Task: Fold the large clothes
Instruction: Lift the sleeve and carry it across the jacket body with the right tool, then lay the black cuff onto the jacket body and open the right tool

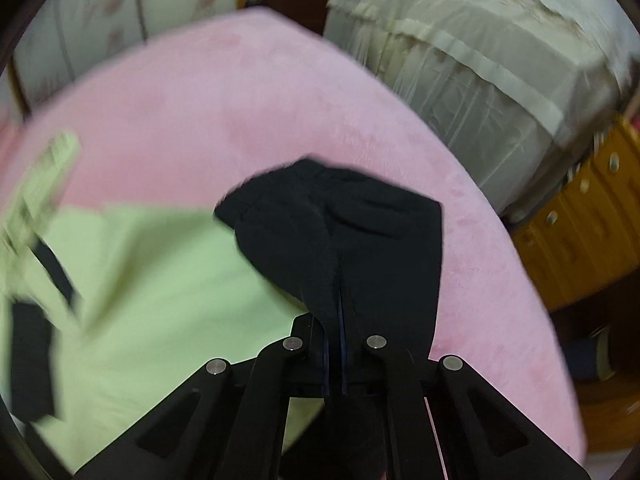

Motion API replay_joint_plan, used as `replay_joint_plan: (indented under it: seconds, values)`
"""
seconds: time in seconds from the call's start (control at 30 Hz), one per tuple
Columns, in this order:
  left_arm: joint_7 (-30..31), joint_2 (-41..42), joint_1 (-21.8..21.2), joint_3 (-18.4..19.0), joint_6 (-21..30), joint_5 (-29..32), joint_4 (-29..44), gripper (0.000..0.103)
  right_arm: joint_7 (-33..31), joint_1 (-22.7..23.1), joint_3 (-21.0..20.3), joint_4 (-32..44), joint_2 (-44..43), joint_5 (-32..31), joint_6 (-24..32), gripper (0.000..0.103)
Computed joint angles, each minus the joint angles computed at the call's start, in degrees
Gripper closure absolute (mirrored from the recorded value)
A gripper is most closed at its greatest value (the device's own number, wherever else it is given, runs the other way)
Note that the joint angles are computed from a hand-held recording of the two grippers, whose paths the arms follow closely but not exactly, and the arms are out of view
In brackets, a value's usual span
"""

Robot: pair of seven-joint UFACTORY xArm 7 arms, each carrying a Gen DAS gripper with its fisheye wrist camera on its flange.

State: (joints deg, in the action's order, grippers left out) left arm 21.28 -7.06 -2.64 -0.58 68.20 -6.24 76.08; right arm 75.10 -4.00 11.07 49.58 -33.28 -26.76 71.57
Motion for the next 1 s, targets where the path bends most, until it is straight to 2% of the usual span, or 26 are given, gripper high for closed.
replay_joint_plan:
  seconds: [0.17, 0.27, 0.47, 0.6, 0.7, 0.77, 0.83, 0.9, 1.0]
  values:
    - [6.3, 4.9, 2.3, 2.5, 3.4, -5.6, 7.9, 0.041, 13.6, -2.0, 2.8, -3.6, -10.3, 0.1, -14.2, 0.1]
    - [11.0, 8.5, 4.3, 3.0, 5.1, -8.7, 13.5, 0.041, 16.2, -3.8, 6.1, -0.9, -10.1, -0.5, -17.3, 0.1]
    - [17.7, 18.3, 10.0, 2.9, 13.2, -13.7, 29.3, 0.041, 18.5, -6.4, 13.4, 8.6, -2.3, -5.9, -19.6, 0.1]
    - [20.1, 24.0, 14.4, 2.0, 19.2, -16.2, 38.9, 0.041, 22.5, -5.3, 15.7, 12.3, 4.6, -9.9, -22.9, 0.1]
    - [21.4, 26.8, 17.1, 1.1, 21.6, -17.3, 43.0, 0.041, 26.9, -3.9, 17.0, 13.2, 10.7, -12.7, -26.5, 0.1]
    - [22.2, 27.5, 18.1, 0.7, 21.8, -17.5, 43.3, 0.041, 28.8, -2.8, 17.8, 13.1, 14.8, -15.3, -28.1, 0.1]
    - [22.5, 27.9, 18.5, 0.5, 21.6, -16.9, 42.9, 0.041, 28.8, -1.2, 18.0, 12.8, 20.0, -17.0, -29.5, 0.1]
    - [22.6, 28.2, 18.9, 0.2, 21.4, -17.1, 42.2, 0.041, 26.8, 0.9, 16.1, 11.0, 24.0, -14.8, -33.2, 0.099]
    - [22.2, 29.8, 19.3, -0.4, 23.7, -18.1, 43.4, 0.041, 16.4, 5.0, 11.7, 8.6, 29.2, -2.3, -39.0, 0.095]
